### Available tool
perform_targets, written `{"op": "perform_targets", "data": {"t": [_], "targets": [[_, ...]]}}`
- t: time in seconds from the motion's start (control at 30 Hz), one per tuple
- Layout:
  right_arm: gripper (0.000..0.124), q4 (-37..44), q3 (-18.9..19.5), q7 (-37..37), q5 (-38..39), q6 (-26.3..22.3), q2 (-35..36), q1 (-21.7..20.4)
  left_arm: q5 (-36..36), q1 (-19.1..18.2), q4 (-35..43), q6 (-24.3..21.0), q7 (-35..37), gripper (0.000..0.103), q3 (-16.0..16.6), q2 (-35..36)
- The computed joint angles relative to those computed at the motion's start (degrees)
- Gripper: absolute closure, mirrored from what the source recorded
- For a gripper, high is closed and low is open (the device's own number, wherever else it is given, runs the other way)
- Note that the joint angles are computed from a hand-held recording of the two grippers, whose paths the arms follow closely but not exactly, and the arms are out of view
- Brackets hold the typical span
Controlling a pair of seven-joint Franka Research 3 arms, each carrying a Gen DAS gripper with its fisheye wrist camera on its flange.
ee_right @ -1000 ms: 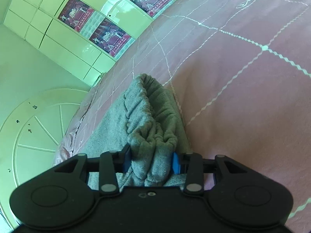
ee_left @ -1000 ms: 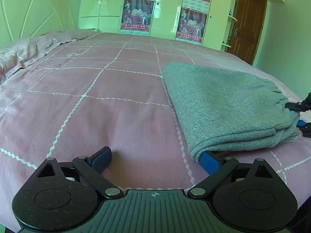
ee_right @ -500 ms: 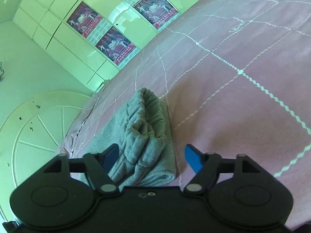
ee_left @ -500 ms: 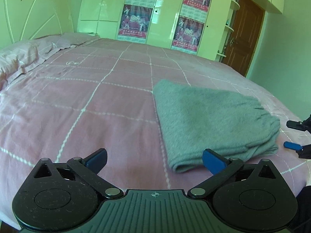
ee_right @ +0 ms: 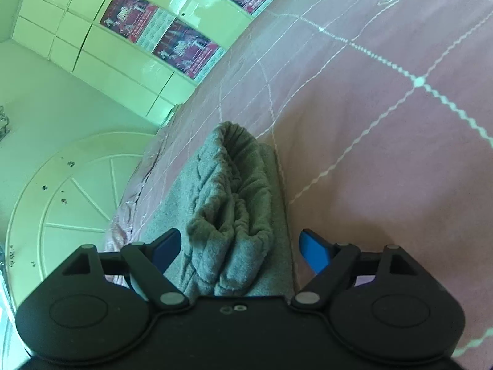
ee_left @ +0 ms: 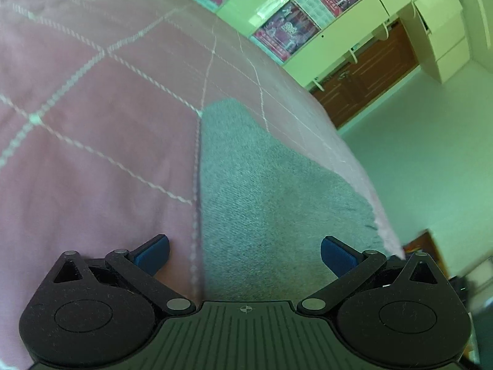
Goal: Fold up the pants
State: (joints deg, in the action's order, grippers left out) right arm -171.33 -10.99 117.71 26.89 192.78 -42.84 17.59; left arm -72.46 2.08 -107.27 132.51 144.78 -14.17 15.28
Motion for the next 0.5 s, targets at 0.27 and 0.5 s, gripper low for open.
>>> {"op": "perform_targets", "data": {"t": [0.27, 0.5], "targets": [[0.03, 1.16, -7.65, -2.76, -3.52, 1.29, 1.19, 6.88, 0.22, -0.37, 4.59, -1.75, -1.88, 0.0, -1.5, 5.06], [0.04, 2.36, -21.12, -4.79, -6.87, 3.38, -0.52, 17.88, 1.73, 1.05, 13.19, -7.7, -6.82, 0.001, -4.8, 12.87]]}}
